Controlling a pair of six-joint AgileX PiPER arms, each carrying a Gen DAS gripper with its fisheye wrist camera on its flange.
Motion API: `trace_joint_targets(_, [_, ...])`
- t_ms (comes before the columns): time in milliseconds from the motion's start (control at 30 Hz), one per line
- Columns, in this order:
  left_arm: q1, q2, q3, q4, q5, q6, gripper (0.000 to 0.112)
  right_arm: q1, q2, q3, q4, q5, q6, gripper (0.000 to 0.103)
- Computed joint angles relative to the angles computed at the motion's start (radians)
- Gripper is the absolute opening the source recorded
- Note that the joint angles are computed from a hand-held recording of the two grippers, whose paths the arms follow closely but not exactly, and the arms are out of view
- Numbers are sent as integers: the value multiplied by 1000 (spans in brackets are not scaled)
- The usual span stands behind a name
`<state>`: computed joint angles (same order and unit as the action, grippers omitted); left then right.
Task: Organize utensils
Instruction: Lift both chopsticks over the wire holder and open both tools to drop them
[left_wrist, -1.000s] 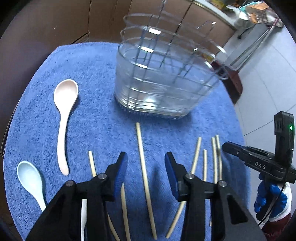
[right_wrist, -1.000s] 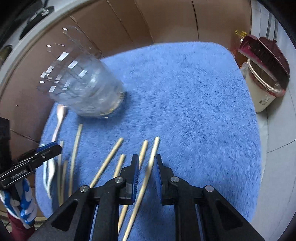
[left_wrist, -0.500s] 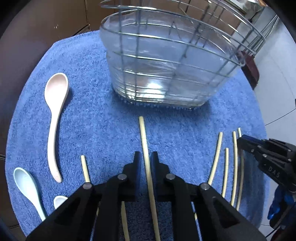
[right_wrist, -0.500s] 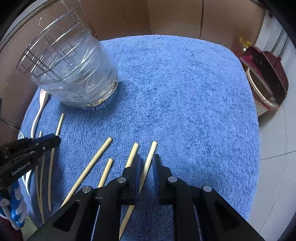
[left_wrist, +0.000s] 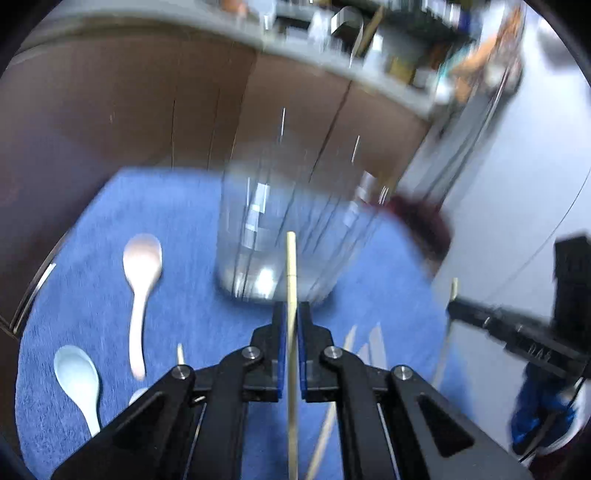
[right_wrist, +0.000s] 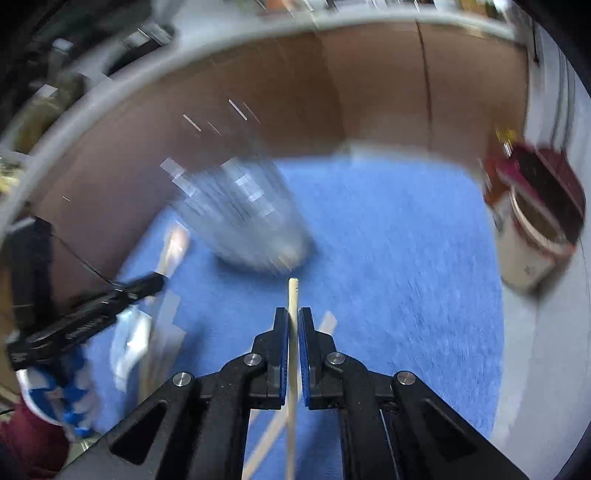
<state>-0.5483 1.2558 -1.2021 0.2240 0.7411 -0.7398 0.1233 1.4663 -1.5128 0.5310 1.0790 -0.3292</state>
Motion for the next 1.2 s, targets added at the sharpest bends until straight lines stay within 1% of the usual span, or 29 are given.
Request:
trace_joint_targets(33, [3,-21,-21,48,-7,-39,5,11,-14,-28,21,-23,-8,6])
trace_joint_targets(67, [-1,-37,-53,125,-21,-105,5,24,-19,-50,35,-46,-10,6])
trace_joint_targets(133, [7,-36,-115,233,-48,-193,5,64,-23,-123,69,-125,-18,6])
trace_joint_targets(167, [7,-28,-149,303,-54,-246,5,70,-19,-142,88,-154,-33,6])
trace_joint_targets(200, [33,13,-196,337,-73,-266,5,90,-13,-164,99,-204,-41,6])
trace_joint_targets(233, [36,35,-226,411,-77,-327,5,110,3,-200,92,-247,-38,6])
trace_joint_targets(267, [44,60,-257,467,-85,-377,5,136,23,-233,73,-306,-31,6])
trace_joint_targets(333, [77,117,-316,532,-117,-452,5,164,76,-296,64,-384,-26,6])
trace_joint_targets(367, [110,135,-345,536,-129,-453,5,188,102,-330,28,-411,4,6])
trace_joint_targets(400, [113,160,-377,580,-122,-494,5,204,124,-353,-5,-449,20,6])
trace_joint_targets(433, [112,193,-392,664,-119,-575,5,222,145,-373,-50,-481,48,6])
trace_joint_targets(500, [111,243,-413,768,-107,-682,5,243,188,-406,-117,-518,91,6])
trace_joint_targets(533, [119,262,-421,800,-99,-713,5,249,215,-410,-145,-548,105,6])
trace_joint_targets(567, [117,299,-426,866,-86,-778,5,260,210,-375,-165,-580,115,6])
trace_joint_targets(600, [112,326,-430,907,-74,-817,5,272,194,-311,-192,-629,123,6])
trace_joint_targets(633, [111,353,-429,940,-68,-851,5,285,200,-288,-242,-665,156,6])
trace_joint_targets(667, [105,365,-415,971,-62,-885,5,293,209,-260,-260,-695,170,6])
trace_joint_targets(733, [101,400,-393,1033,-52,-955,5,295,229,-206,-246,-746,175,6])
trace_joint_targets(767, [97,413,-369,1074,-53,-998,5,284,244,-199,-222,-757,153,6])
trace_joint_targets(833, [73,433,-346,1131,-23,-1041,5,282,256,-151,-221,-795,152,6])
trace_joint_targets(867, [65,437,-327,1153,-18,-1062,5,282,259,-145,-219,-794,153,6])
trace_joint_targets(933, [62,433,-287,1180,-34,-1110,7,273,261,-107,-151,-798,89,6])
trace_joint_targets(1000, [58,425,-255,1196,-45,-1132,9,269,243,-71,-124,-807,60,7])
trace_joint_targets(1067, [52,410,-234,1189,-53,-1120,17,263,219,-38,-81,-808,24,13])
trace_joint_targets(1100, [49,395,-220,1183,-58,-1116,23,259,207,-27,-82,-806,28,17])
trace_joint_targets(1133, [45,380,-205,1182,-59,-1116,27,256,193,-17,-74,-801,22,20])
trace_joint_targets(1200, [34,348,-187,1162,-58,-1091,31,256,171,-17,-111,-787,61,23])
